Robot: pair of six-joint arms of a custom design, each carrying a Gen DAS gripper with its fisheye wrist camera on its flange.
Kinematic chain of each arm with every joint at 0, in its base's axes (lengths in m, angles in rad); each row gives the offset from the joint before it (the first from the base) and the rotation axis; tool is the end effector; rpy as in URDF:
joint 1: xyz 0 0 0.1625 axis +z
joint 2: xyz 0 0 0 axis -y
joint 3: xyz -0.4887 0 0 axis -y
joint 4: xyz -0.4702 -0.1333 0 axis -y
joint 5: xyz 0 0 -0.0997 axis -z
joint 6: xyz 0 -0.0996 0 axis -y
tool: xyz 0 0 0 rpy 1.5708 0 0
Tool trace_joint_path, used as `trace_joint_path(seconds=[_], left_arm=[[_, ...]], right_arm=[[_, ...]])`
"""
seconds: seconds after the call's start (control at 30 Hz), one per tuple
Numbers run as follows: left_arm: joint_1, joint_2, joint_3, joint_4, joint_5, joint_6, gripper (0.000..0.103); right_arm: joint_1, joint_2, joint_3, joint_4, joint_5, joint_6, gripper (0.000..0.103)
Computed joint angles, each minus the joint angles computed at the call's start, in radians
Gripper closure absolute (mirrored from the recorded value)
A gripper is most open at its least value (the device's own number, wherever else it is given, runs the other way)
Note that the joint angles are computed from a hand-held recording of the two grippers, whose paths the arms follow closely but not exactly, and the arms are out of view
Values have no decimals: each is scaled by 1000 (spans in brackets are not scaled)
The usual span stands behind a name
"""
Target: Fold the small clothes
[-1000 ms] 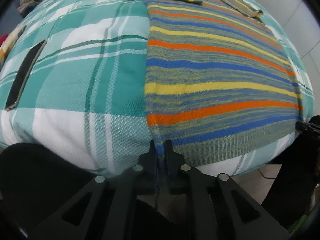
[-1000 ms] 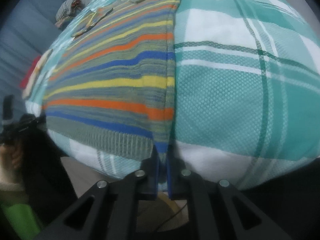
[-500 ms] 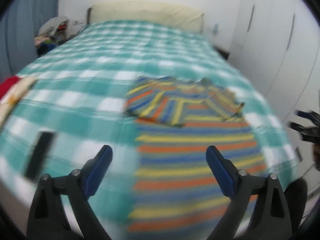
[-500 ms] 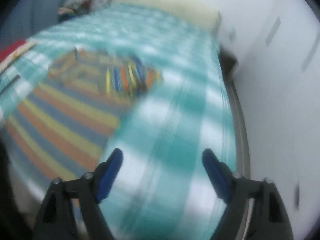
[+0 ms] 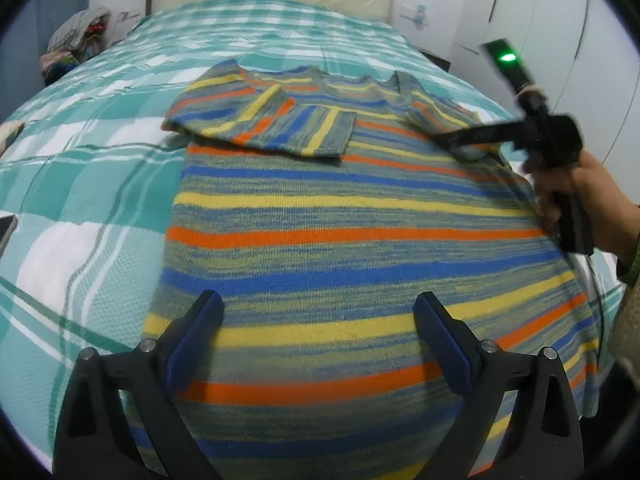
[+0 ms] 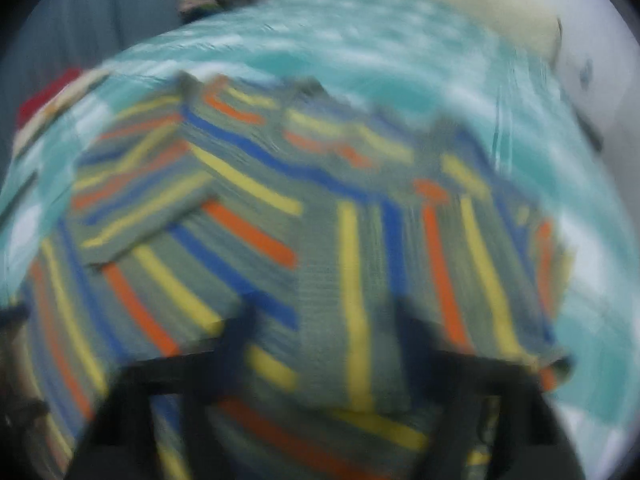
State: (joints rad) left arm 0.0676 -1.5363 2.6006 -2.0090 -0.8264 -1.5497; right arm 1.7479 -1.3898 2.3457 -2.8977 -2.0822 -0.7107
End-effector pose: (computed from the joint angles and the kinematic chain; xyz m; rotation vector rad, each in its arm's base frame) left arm -0.2686 -0.2194 0.1220 0.2423 2.3566 -0.8829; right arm 0.1684 -0.4612 0.2143 0.9786 -2.3481 0.2848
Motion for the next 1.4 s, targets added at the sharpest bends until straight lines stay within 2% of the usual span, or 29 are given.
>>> trace_joint_path(seconds=[0.03,0.07,0.13,0.27,0.37,0.4,0.47,0.53,0.63,0.67,0.73,0.77,0.83,0.87,0.9,1.0,1.07,1.1,1.27,1.33,1.37,1.4], left_arm=[[-4,-3,1,5,1,-5,6],[-10,-8,4,12,-1,-10,6],[-7,3,4,2,1,-9,6],[-4,17,4,-3,7,-17,5],[-5,35,-1,8,14,-24,4],[-6,42,-3,15,16,-26,4],[-9,53,-8,29,21,-30,4],[-13,55,-8,38,24,-34,4],[-16,52,-7,44,27,-40,4],[-17,53,-7,46,27,-42,4],[-16,57,-9,51,29,-46,4],[-16,59,-10,54,29,-48,4],[-15,64,-12,57,30,-48,3],[-14,66,-12,58,31,-48,3],[-14,66,-12,59,31,-48,3],[-13,67,-12,60,32,-47,2],[-12,69,-12,61,34,-46,2],[-10,71,-13,62,35,-46,1],[0,75,-13,58,37,-34,0],[8,53,-32,98,2,-26,1],[15,30,-52,137,-35,-15,2],[15,7,-65,162,-63,-8,2]], right_arm=[[-28,-35,-12,25,40,61,98],[-51,-74,-19,34,68,97,97],[-90,-164,-29,37,115,118,97],[-203,-377,-75,72,172,173,97],[-310,-490,-107,126,177,222,97],[-343,-512,-113,145,182,231,97],[-437,-553,-116,197,243,254,97],[-531,-578,-115,262,342,305,97],[-621,-600,-97,317,456,338,96],[-659,-601,-102,367,514,380,91],[-696,-603,-108,403,590,426,84],[-706,-603,-110,410,618,428,74],[-721,-612,-105,416,638,416,73],[-720,-611,-105,422,627,411,84],[-708,-606,-106,419,595,412,100],[-658,-601,-94,352,444,404,101],[-597,-589,-75,255,290,361,102],[-584,-582,-74,235,250,362,102],[-561,-558,-64,196,158,342,102],[-561,-563,-67,204,154,351,102],[-563,-571,-68,214,153,360,95],[-570,-585,-69,233,165,370,83]])
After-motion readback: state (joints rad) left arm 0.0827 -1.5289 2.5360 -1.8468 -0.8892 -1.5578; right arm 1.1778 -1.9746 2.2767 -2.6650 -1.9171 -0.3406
